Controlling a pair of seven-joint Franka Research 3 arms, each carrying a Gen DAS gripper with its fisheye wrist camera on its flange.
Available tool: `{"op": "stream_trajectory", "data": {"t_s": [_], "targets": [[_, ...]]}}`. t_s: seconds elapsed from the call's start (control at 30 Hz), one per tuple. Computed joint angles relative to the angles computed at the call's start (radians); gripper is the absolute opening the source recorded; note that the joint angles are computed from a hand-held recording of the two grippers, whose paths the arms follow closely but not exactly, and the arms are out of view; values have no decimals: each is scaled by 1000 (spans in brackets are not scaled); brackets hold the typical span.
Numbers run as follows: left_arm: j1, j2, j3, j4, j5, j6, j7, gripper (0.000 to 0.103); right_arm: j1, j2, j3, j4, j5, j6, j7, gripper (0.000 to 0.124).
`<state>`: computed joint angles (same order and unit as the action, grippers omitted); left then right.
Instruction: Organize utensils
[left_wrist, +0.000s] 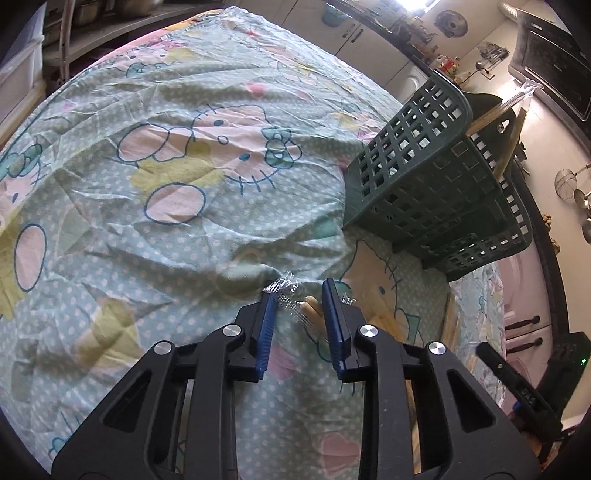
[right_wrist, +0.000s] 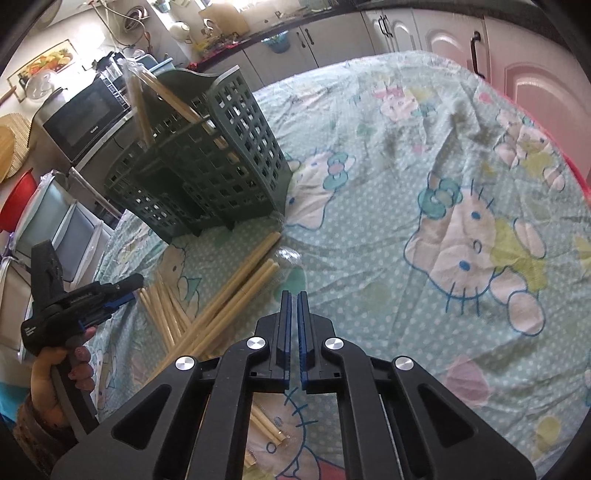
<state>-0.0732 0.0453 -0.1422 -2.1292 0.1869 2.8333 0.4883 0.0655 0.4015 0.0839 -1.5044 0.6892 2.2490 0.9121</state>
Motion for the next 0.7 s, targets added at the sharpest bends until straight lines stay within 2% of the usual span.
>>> {"op": "stream_trajectory", "data": {"t_s": [0.13,0.23,0.37,0.5,0.63,0.7], "targets": [[2,-4,0,-10,-8,14,8,12,-5,-20,3,-13,14,10,-31,3],[7,-22,-2,-49,-67,68,43,4,-7,-33,2,-24,23,14,-49,3],[8,-51,-1,-94,-95,127,65,1,-8,-46,-1,-32,31,16,-69,3],[21,-94,-1,-128,42,162,-39,1,-12,-63,1,-43,56,10,-100,3],[70,-150,-28,-136,255,162,-198,1,-16,-88,6,-51,98,-7,-146,2],[87,-172,-37,-135,314,162,-238,1,-17,-98,6,-52,120,-20,-169,2]]}}
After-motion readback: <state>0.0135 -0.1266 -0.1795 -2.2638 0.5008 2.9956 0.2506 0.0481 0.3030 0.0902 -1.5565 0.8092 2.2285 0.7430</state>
